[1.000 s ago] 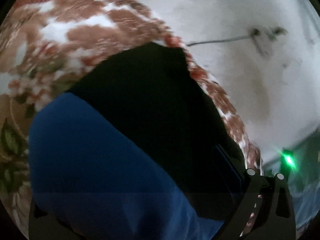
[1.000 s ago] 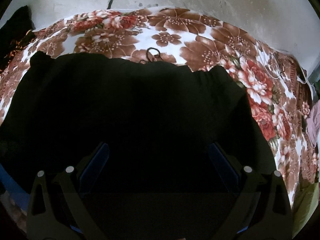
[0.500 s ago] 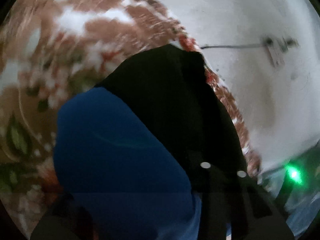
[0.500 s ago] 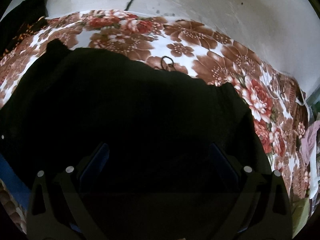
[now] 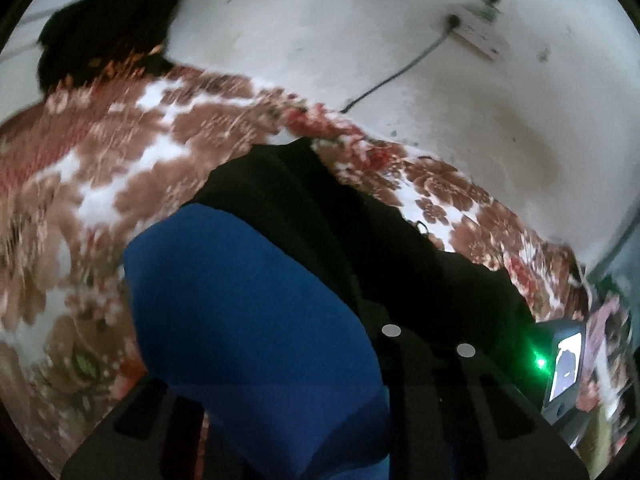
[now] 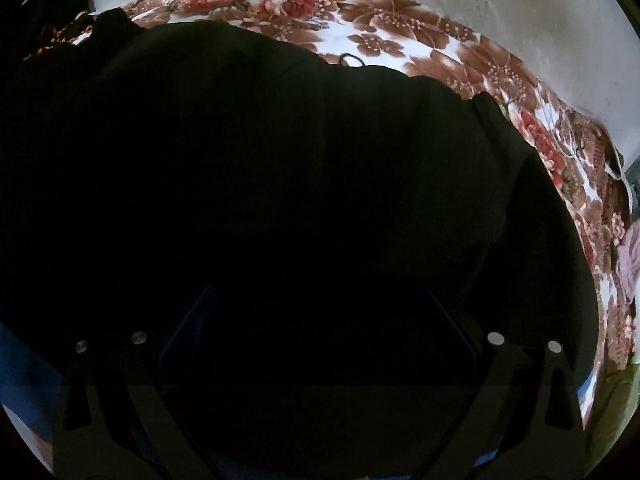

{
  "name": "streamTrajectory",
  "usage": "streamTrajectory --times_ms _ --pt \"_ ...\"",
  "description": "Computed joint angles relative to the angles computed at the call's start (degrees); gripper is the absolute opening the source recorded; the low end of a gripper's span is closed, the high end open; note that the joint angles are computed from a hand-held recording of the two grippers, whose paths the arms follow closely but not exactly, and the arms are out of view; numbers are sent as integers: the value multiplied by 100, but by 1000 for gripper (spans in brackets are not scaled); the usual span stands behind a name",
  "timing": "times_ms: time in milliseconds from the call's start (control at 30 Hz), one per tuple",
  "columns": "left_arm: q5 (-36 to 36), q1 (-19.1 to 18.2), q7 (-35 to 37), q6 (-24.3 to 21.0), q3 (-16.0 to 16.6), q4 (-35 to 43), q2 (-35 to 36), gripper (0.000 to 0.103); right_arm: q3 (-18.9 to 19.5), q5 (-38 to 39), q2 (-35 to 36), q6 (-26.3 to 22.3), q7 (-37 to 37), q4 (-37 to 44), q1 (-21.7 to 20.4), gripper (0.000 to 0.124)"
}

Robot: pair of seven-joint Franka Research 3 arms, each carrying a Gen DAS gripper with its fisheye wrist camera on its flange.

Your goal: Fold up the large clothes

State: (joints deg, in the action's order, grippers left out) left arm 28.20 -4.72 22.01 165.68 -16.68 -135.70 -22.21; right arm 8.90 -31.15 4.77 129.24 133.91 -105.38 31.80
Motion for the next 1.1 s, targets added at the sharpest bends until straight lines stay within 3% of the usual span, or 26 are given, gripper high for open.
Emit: streamTrajectory --times_ms 200,367,633,833,1000,1100 --pt "52 -121 269 -370 -2 244 -7 16 54 102 -456 98 -57 -209 -101 98" --pt "-93 -348 635 -738 41 513 89 15 149 238 -429 123 -102 -385 -186 98" --pt "758 -450 1099 -1337 -349 1365 499 15 161 414 -612 494 228 -749 -270 98" --pt "1183 -776 1381 -1920 -471 2139 972 15 202 1105 -1557 868 -37 -1555 -561 98" --pt "1787 -1172 1481 -2717 -608 2946 1585 15 253 1337 -2582 655 -400 -2230 -976 98" --pt "2113 -1561 1897 -3378 -678 3664 2239 15 239 1453 -3055 537 -541 -2543 -1292 98"
